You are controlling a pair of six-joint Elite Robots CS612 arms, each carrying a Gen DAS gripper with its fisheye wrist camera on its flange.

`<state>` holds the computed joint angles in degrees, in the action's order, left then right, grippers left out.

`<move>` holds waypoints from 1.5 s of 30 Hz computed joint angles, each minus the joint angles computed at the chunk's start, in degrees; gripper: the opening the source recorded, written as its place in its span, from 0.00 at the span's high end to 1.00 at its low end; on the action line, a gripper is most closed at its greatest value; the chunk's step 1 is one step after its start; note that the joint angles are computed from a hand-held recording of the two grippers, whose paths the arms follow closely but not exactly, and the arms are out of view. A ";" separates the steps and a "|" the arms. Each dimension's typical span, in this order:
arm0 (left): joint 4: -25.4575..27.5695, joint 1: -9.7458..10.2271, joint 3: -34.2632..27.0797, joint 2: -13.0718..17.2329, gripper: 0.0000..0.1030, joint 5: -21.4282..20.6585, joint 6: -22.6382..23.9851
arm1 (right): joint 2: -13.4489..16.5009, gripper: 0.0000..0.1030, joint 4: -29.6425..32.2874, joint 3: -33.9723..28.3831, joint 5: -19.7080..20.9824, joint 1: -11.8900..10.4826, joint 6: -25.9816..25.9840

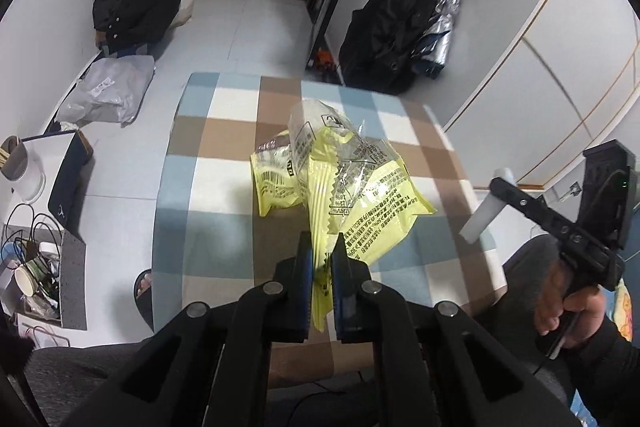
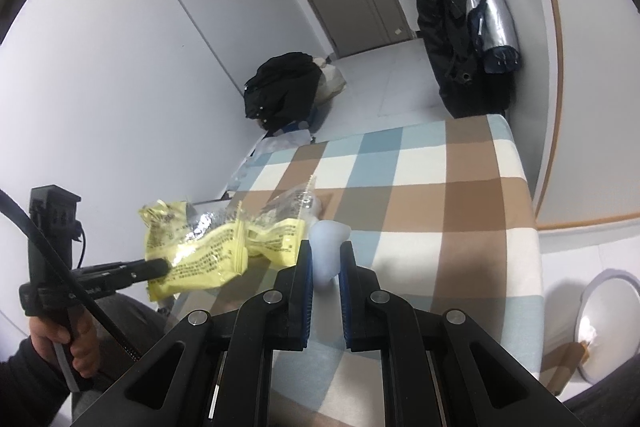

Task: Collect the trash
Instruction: 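Grasp and lift the yellow snack bag with the left tool while the right tool holds the foam tube, then carry the yellow bag and foam tube over the white trash bin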

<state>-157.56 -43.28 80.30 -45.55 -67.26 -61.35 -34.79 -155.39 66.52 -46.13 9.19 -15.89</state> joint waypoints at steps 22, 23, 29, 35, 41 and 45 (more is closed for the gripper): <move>-6.48 -0.72 -7.22 1.70 0.96 5.54 13.60 | -2.45 0.89 -9.88 0.15 1.05 -1.75 6.83; -6.42 -0.71 -8.02 2.06 0.96 5.36 14.08 | -2.50 0.89 -10.24 0.05 0.93 -1.91 7.13; -5.00 -0.48 -12.93 4.37 0.96 3.89 16.50 | -2.66 0.89 -12.53 -0.65 0.48 -3.16 8.73; -2.76 -0.28 -18.38 6.88 0.96 1.82 18.53 | -2.52 0.89 -14.43 -1.49 -0.19 -4.47 11.54; 0.13 0.01 -25.63 10.40 0.96 -1.13 21.65 | -2.17 0.89 -16.26 -2.64 -1.56 -5.90 13.81; 2.47 0.31 -31.67 13.52 0.96 -3.88 23.78 | -2.03 0.89 -17.13 -3.24 -3.08 -7.11 15.59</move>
